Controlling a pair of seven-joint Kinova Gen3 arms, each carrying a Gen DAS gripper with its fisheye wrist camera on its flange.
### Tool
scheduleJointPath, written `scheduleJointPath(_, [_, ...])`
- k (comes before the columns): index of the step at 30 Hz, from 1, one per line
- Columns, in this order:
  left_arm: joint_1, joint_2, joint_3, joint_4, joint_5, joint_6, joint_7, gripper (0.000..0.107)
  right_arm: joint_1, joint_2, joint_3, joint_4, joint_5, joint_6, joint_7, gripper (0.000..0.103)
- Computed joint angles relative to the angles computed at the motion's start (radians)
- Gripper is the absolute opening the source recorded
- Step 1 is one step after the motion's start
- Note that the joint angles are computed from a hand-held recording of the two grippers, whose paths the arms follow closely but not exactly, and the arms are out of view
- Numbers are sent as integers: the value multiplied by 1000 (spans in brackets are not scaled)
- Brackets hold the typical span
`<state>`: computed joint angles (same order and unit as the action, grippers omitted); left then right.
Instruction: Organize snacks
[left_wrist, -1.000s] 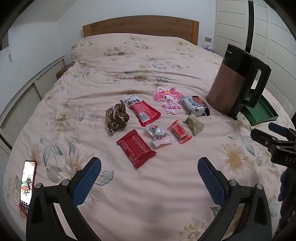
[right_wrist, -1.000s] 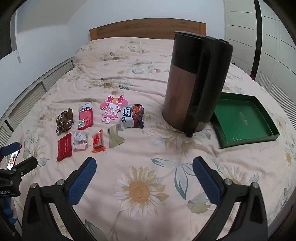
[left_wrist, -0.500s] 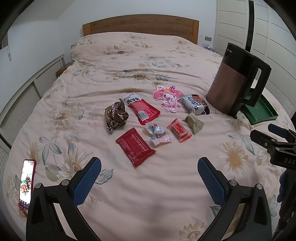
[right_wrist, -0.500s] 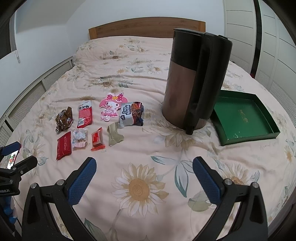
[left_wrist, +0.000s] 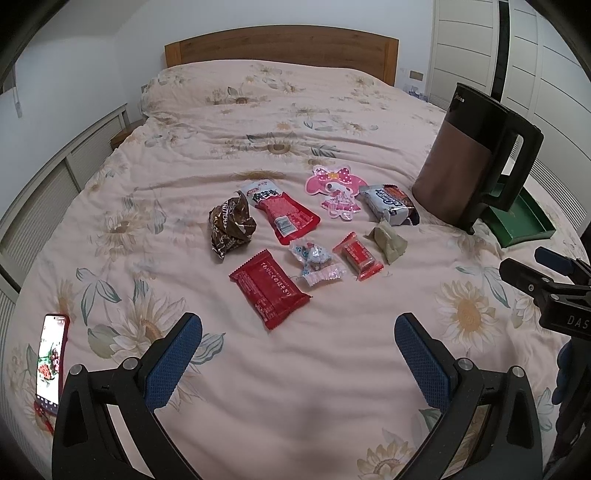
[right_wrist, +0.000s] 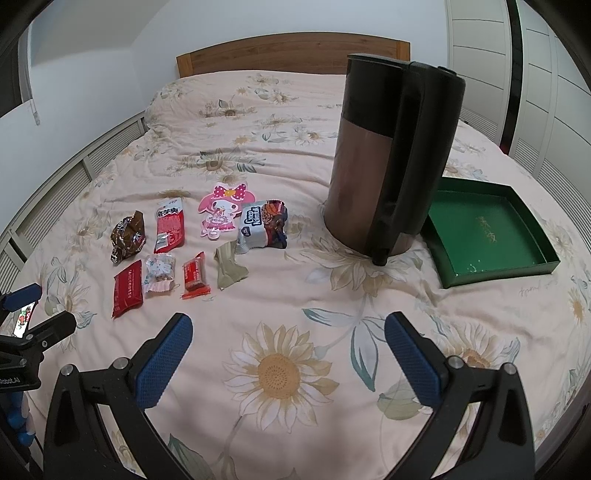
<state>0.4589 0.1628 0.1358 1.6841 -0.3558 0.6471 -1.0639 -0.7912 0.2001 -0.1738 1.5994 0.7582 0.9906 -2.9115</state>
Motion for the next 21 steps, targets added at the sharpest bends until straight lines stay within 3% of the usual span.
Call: scheduleJointPath(21, [0,13,-1,-8,21,6,-22,102,-7,7,2,11,2,-8,-17,103])
